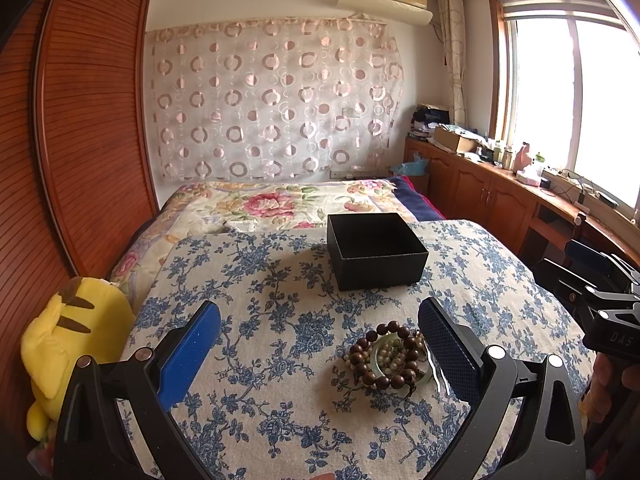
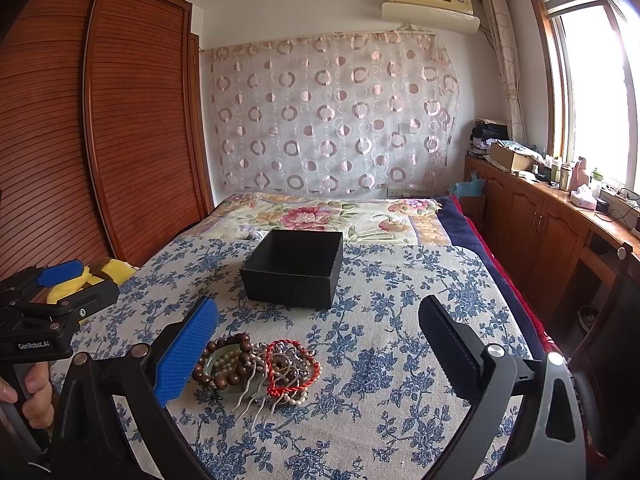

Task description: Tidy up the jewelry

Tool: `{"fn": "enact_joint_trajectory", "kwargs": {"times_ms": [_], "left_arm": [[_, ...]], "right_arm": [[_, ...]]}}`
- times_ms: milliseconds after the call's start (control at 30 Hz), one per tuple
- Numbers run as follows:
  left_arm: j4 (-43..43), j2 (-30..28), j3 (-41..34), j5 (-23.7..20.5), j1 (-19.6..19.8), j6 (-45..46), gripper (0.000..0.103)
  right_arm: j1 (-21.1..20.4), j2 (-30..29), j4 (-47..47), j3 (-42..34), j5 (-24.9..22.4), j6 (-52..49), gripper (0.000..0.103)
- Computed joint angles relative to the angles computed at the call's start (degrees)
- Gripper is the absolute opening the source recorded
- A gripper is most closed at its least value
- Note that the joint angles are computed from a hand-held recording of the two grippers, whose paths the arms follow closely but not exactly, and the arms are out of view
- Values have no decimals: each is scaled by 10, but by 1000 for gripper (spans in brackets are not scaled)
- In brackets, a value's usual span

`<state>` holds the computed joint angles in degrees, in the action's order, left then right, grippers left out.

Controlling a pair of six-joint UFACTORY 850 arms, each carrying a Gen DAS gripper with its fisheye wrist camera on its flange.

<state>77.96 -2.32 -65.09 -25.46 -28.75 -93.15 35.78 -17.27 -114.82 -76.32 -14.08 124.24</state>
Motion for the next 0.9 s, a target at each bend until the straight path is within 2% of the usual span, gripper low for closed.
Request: {"fn": "enact_joint_trajectory", "kwargs": {"times_ms": [900], "left_arm": [[5, 1, 1, 0, -1, -4, 96]], "right_arm": [[0, 2, -4, 1, 0, 3, 101]]}}
